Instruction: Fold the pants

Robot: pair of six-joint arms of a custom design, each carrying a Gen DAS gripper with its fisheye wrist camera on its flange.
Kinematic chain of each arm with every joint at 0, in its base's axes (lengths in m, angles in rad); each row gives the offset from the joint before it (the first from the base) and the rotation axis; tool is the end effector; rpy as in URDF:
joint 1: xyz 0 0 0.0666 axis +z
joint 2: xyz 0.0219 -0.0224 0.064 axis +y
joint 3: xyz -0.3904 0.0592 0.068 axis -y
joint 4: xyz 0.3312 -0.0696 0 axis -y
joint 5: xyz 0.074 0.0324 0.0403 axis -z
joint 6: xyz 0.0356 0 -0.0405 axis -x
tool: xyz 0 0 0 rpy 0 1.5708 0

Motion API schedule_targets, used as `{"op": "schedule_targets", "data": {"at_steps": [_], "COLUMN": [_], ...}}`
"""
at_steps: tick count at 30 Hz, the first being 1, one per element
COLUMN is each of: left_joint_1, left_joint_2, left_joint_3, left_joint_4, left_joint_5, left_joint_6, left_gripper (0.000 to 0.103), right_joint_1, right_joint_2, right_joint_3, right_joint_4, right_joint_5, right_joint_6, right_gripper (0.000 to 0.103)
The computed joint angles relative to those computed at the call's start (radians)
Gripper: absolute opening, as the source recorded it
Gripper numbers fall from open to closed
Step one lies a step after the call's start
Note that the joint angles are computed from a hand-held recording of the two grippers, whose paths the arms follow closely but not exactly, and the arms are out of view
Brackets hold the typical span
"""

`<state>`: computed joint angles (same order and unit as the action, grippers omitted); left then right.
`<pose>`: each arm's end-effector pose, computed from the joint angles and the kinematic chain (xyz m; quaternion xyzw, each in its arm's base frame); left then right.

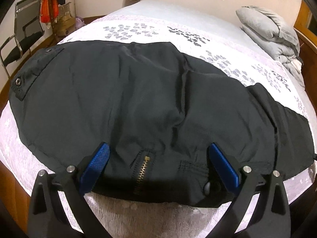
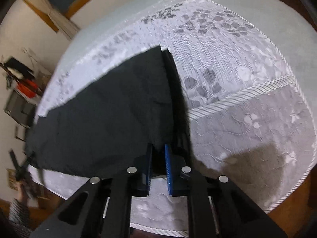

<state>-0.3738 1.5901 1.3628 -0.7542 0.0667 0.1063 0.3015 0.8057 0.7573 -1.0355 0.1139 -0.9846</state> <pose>0.4466 -0.1782 0.3538 0.1371 0.9465 -0.1000 0.2743 0.1755 0.0499 0.3465 0.3375 0.9084 0.1001 0.2257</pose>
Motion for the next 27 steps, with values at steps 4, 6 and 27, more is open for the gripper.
{"op": "schedule_targets", "data": {"at_steps": [4, 6, 27], "left_joint_1": [0.002, 0.010, 0.504], "left_joint_2": [-0.013, -0.035, -0.009], "left_joint_3": [-0.008, -0.018, -0.033], "left_joint_4": [0.006, 0.015, 0.167], "left_joint_5": [-0.001, -0.003, 0.575], "left_joint_6": [-0.004, 0.006, 0.526], "left_gripper": [0.100, 0.100, 0.095], "right_joint_1": [0.032, 0.053, 0.213], "right_joint_2": [0.032, 0.052, 0.143], "right_joint_3": [0.008, 0.029, 0.189], "right_joint_4": [-0.024, -0.045, -0.064], "right_joint_5": [0.030, 0.057, 0.156], "right_joint_6": [-0.029, -0.020, -0.060], "right_gripper": [0.012, 0.015, 0.046]}}
